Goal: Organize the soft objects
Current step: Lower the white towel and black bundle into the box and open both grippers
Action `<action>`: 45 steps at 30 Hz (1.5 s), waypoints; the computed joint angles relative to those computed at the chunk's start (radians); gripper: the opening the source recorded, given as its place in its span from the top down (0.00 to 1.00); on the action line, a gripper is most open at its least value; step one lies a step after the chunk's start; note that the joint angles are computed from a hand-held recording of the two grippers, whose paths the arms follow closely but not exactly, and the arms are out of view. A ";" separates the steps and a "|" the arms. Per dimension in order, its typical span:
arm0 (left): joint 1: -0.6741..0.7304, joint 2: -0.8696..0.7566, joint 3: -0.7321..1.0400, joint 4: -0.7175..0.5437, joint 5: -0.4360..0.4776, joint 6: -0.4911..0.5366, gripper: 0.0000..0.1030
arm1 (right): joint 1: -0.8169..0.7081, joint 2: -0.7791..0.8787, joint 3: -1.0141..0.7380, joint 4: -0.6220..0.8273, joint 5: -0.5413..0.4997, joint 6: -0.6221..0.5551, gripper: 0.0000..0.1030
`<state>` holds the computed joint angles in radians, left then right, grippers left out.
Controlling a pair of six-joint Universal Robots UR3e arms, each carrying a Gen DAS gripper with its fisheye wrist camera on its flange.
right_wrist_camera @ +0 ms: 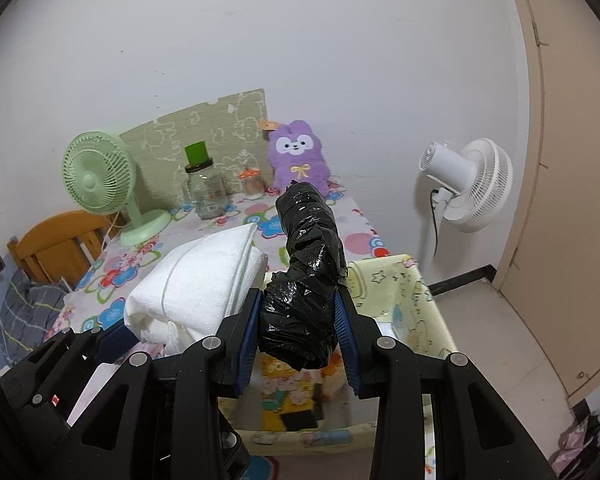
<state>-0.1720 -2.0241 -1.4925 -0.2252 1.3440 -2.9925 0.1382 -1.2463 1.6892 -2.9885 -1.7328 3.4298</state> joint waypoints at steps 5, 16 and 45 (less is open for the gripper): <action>-0.025 -0.043 0.050 -0.025 0.005 0.003 0.44 | -0.030 -0.002 0.025 -0.007 0.012 -0.005 0.62; -0.068 -0.140 0.173 -0.109 0.022 0.000 0.43 | -0.096 0.025 0.051 -0.007 0.066 -0.013 0.62; -0.110 -0.226 0.305 -0.228 0.111 -0.008 0.15 | -0.139 0.079 0.010 0.065 0.082 -0.027 0.53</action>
<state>-0.2816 -2.2504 -1.1877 -0.4532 1.4550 -3.0004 -0.0010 -1.1676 1.6989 -2.9234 -1.6503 3.4033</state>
